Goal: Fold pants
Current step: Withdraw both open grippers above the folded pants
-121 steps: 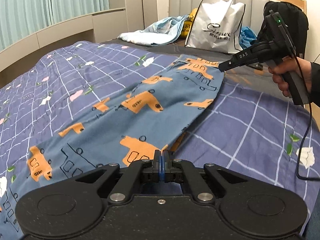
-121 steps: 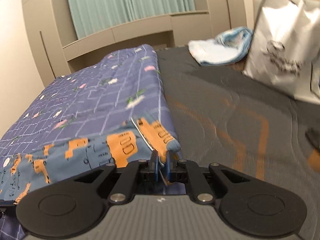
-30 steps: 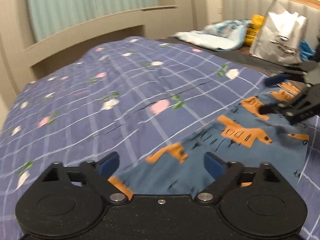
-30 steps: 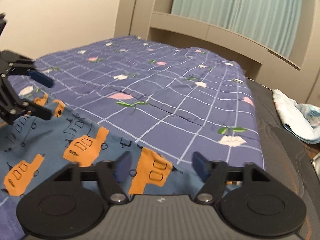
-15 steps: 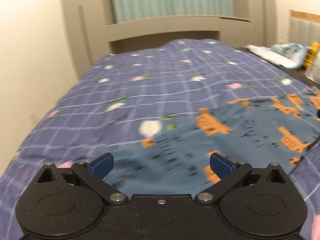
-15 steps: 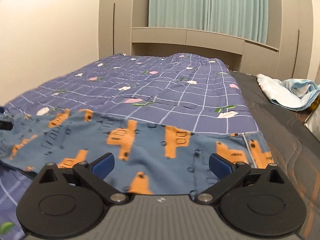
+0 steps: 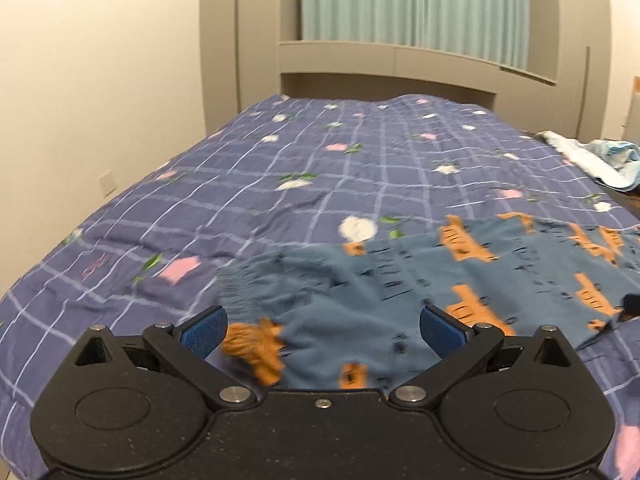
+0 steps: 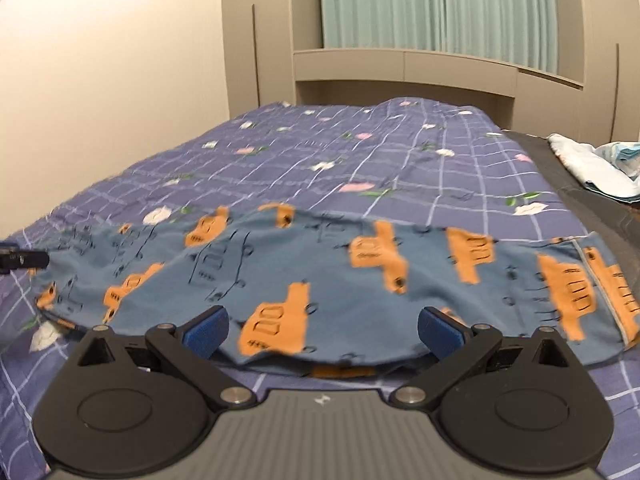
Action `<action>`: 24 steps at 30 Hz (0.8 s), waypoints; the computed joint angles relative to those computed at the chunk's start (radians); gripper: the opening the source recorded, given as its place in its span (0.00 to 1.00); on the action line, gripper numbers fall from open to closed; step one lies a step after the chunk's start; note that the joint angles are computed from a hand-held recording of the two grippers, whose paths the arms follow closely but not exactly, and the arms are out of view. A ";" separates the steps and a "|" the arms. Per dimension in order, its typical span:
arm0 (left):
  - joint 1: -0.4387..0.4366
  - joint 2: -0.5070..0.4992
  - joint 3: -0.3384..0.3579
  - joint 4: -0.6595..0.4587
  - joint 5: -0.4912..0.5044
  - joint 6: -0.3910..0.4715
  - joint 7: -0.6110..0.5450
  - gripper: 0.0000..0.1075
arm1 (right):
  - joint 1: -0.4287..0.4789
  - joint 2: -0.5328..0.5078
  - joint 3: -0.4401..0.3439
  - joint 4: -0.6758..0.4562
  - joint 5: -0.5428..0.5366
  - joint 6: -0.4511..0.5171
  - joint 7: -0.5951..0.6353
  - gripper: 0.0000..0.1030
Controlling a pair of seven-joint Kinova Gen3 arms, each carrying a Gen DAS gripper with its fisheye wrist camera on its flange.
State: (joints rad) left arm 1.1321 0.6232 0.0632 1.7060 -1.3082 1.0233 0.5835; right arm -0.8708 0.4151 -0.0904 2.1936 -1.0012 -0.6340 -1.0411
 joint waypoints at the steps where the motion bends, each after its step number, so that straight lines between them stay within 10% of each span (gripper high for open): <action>1: 0.000 0.006 0.002 -0.014 -0.008 -0.005 -0.009 0.95 | -0.013 0.008 0.008 -0.011 -0.033 0.001 0.023 1.00; 24: 0.045 0.174 -0.130 -0.375 0.230 -0.093 -0.390 0.95 | -0.036 0.045 -0.018 0.075 -0.022 -0.163 -0.184 1.00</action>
State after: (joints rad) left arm 1.1770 0.7972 -0.0665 1.3310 -1.0780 0.9305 0.1936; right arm -0.9070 0.4605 -0.1081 2.2689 -1.0236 -0.7969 -1.2254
